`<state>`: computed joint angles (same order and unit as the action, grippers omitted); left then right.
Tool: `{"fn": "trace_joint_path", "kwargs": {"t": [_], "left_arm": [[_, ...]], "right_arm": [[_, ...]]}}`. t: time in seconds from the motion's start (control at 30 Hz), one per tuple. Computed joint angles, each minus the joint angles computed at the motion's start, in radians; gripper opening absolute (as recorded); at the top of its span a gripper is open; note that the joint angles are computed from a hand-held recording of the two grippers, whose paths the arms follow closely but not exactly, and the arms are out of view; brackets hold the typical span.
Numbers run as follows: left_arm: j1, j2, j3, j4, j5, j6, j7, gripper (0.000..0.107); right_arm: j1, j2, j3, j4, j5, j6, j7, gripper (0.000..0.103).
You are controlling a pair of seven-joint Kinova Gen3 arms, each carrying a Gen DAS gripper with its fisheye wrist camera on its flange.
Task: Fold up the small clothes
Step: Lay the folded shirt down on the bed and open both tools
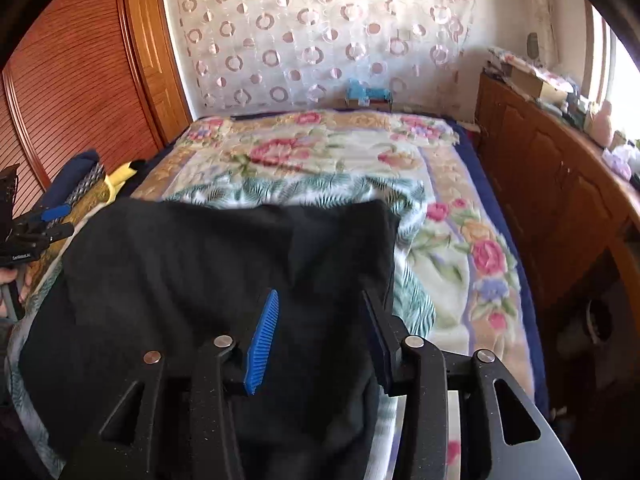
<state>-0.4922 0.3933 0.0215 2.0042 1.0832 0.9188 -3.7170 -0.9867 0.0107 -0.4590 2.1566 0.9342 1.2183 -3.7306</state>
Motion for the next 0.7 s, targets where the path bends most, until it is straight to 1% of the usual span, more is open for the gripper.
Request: {"fn": "trace_joint_path", "kwargs": {"t": [0.03, 0.1, 0.13, 0.23, 0.37, 0.4, 0.43, 0.47, 0.57, 0.7], "left_arm": [[-0.007, 0.001, -0.008, 0.007, -0.011, 0.001, 0.001, 0.082], [-0.008, 0.004, -0.017, 0.01, -0.04, -0.003, 0.016, 0.082], [-0.009, 0.002, -0.019, 0.019, -0.045, -0.02, 0.012, 0.082], [-0.024, -0.003, -0.016, 0.044, -0.032, -0.049, -0.018, 0.082], [-0.034, 0.013, -0.025, 0.026, -0.063, -0.039, 0.045, 0.082], [-0.035, 0.015, -0.023, 0.029, -0.06, -0.055, 0.046, 0.082], [-0.036, 0.018, -0.02, 0.031, -0.058, -0.068, 0.045, 0.082], [-0.035, 0.022, -0.016, 0.033, -0.06, -0.089, 0.056, 0.082], [-0.036, 0.038, -0.013, 0.017, -0.082, -0.099, 0.105, 0.082], [-0.055, 0.04, 0.004, 0.021, -0.071, -0.111, 0.112, 0.082]], "right_arm": [[-0.017, 0.009, -0.016, -0.002, -0.021, 0.016, -0.026, 0.051], [-0.036, 0.013, -0.024, -0.004, -0.052, 0.024, -0.048, 0.052], [-0.047, 0.023, -0.028, -0.008, -0.07, 0.032, -0.06, 0.052], [-0.061, 0.034, -0.016, -0.02, -0.109, 0.047, -0.076, 0.052], [-0.057, 0.028, -0.005, -0.024, -0.096, 0.027, -0.089, 0.052], [-0.068, 0.032, -0.001, -0.029, -0.082, 0.034, -0.088, 0.047], [-0.06, 0.036, -0.001, -0.021, -0.053, 0.025, -0.088, 0.032], [-0.055, 0.038, -0.009, -0.02, -0.033, 0.018, -0.082, 0.028], [-0.077, 0.062, 0.002, -0.038, -0.018, 0.038, -0.081, 0.027], [-0.071, 0.072, 0.018, -0.038, -0.048, 0.032, -0.076, 0.027]]}}
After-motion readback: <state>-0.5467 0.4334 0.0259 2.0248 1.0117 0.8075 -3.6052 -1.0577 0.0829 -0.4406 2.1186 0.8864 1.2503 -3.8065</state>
